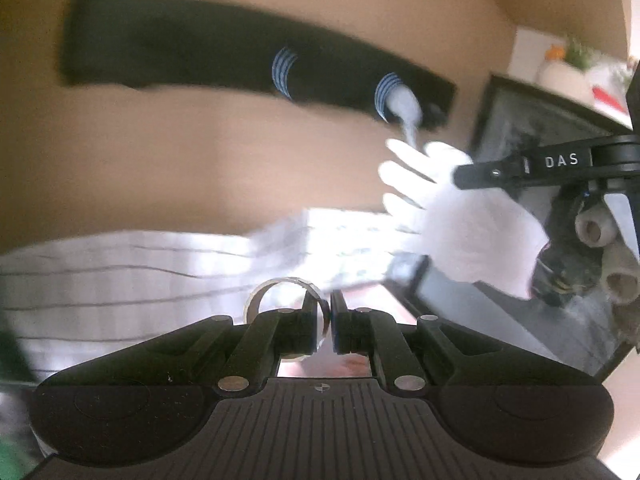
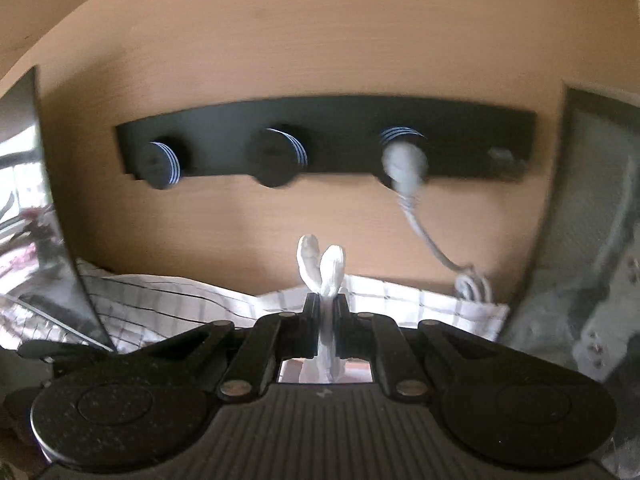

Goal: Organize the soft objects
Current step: 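Move both grippers over the pink box and release the bag and ring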

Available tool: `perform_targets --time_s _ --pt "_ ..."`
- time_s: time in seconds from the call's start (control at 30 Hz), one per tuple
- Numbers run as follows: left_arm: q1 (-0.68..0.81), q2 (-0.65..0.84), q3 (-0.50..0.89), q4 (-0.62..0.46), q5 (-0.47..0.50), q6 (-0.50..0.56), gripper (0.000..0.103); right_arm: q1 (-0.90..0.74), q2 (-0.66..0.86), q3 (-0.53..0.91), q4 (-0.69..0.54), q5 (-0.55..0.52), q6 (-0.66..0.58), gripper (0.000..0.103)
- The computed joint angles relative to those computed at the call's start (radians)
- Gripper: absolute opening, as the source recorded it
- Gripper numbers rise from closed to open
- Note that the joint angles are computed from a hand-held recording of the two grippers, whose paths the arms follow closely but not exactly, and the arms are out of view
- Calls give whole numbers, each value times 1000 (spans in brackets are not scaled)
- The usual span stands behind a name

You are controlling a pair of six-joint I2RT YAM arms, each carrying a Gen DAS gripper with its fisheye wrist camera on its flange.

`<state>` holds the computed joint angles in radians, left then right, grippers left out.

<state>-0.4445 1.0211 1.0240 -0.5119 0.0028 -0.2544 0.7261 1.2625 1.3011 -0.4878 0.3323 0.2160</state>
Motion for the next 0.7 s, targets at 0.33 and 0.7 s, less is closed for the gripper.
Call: perform_targets --time_s 0.33,0.7 --pt "-72 668 498 -252 67 -146 18 -256 37 -148 75 -244 82 31" --pt "-181 590 400 -188 -120 8 22 -180 -218 -492 190 -189 45 61"
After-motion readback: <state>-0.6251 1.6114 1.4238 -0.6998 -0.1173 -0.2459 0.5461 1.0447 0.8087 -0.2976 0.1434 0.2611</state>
